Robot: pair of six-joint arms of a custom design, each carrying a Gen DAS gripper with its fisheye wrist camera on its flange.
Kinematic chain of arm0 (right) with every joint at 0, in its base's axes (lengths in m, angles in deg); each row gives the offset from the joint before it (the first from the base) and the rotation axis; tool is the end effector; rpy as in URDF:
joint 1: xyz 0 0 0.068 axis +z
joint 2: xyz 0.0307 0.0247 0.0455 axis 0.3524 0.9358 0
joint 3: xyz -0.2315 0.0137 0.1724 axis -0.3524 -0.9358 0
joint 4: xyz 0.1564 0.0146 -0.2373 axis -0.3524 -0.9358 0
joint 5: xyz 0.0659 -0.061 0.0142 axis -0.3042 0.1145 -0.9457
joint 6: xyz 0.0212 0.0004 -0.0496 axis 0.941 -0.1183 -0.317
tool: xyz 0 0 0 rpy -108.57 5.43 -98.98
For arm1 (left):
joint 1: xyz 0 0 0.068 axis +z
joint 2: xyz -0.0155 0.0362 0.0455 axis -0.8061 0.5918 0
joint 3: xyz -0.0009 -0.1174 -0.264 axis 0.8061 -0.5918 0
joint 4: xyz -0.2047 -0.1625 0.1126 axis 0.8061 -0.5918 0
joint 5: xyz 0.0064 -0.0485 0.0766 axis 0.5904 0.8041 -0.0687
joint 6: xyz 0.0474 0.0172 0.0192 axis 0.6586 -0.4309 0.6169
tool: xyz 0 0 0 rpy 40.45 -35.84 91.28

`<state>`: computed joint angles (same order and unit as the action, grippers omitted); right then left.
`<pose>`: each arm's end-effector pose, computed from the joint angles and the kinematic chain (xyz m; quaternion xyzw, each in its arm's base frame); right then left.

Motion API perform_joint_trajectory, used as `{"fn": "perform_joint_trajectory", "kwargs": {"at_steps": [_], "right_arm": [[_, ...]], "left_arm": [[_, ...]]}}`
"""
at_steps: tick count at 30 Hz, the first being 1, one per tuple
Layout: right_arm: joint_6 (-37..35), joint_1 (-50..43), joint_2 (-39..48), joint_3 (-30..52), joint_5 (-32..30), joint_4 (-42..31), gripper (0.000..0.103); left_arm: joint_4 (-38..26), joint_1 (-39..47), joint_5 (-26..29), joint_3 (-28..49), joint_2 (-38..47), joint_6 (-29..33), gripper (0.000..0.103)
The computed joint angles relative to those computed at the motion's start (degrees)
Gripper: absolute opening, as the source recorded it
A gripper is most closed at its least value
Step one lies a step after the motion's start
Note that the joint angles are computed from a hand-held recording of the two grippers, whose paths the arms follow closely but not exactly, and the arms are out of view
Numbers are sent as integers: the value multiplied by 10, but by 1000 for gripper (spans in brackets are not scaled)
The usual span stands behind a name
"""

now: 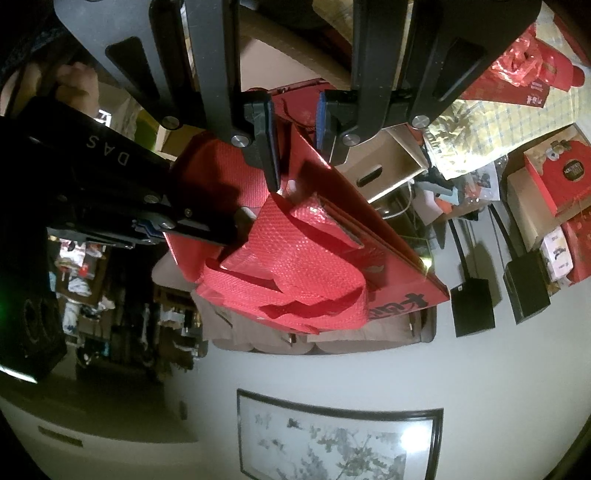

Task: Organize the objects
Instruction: 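Move the held tote bag over the cardboard box with the right tool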

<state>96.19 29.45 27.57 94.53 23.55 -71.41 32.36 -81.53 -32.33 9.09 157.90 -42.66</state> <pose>0.2749 0.0359 0.3625 0.0426 0.8327 0.0001 0.5521 0.3268 -0.1857 0.3737 0.3594 0.7805 -0.2192 0.4621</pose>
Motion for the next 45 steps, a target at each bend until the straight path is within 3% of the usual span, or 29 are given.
{"fn": "perform_joint_trajectory", "kwargs": {"at_steps": [25,45], "right_arm": [[1,-45,70,-22,-38,16,14],[-1,-53,123,-24,-27,21,14]], "left_arm": [[-5,6,25,13,85,-18,16],[-22,10,47,42,155,-23,16]]}}
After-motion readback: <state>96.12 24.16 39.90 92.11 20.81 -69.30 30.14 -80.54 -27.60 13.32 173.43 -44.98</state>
